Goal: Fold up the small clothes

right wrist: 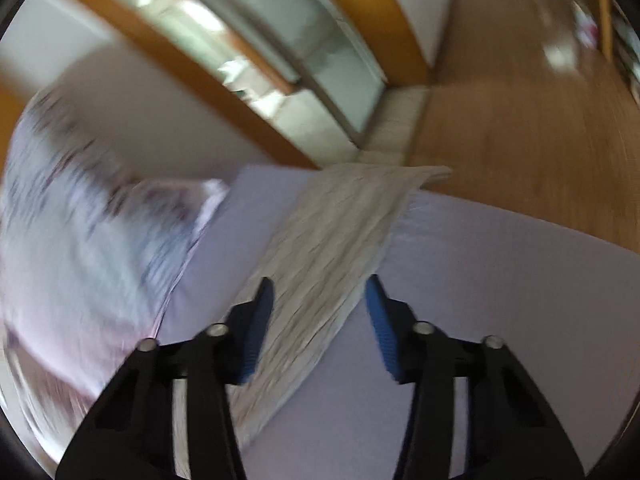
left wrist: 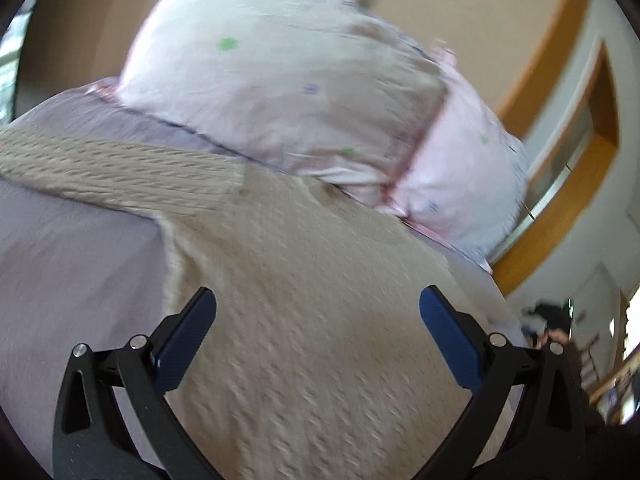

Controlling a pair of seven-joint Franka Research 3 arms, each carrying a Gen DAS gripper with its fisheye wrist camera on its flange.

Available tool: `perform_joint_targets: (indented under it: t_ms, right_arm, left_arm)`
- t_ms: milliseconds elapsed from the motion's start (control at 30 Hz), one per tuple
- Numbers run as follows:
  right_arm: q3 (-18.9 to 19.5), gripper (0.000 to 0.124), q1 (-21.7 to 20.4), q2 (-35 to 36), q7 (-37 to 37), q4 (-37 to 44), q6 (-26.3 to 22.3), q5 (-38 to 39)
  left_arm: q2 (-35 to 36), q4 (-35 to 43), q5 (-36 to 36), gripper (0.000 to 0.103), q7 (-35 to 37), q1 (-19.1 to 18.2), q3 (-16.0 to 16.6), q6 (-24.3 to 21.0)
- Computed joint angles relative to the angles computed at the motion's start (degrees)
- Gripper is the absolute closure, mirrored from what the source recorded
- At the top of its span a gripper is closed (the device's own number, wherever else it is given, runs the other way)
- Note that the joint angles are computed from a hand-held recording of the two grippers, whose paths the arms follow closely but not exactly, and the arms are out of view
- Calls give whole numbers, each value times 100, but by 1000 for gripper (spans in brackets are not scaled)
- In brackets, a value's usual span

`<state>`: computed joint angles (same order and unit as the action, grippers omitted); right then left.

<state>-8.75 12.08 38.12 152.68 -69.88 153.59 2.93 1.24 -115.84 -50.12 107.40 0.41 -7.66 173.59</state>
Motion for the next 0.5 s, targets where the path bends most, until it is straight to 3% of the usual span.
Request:
perform_joint_targets:
  t_ms: [67,100,167,200,233,300,367,433,500]
  right_arm:
    - [75,89,-147,137,90,77,52,215]
    - [-19,91,-113,168,218,64,147,196]
    - [-141,100,-77,301,392,189,208,141]
    - [-199,105,-45,329,508,146,335,122]
    - [-197,113,-81,444,555,229,435,147]
    - [-134,115,-166,521,419,347,436,217]
    - [-452,116,83,649,421,706,161,-219]
    - [-769,116,483,710,152,1066,232,-949]
    - [-654,116,683,854,-378,1596,379,-1348]
  left_arm:
    - [17,-48,999,2,-950,58,138,-28]
    - [35,-66,1849,2,-1715,95,255,-44]
    - [1,-141,2881,2,-2658,204,364,-80]
    - [-8,-177,3135,2,-2911,271,387,-33]
    - [-23,-307,3286,2,-3091,332,422,333]
    - [-99,-455,3827,2,-3757,466,505,444]
    - [-154,-545,4429,2,-4532,654,625,431]
    - [-211,-622,5348,2,-5616,917,732,383]
    - [-258,-678,5764,2,-6180,1091,783,334]
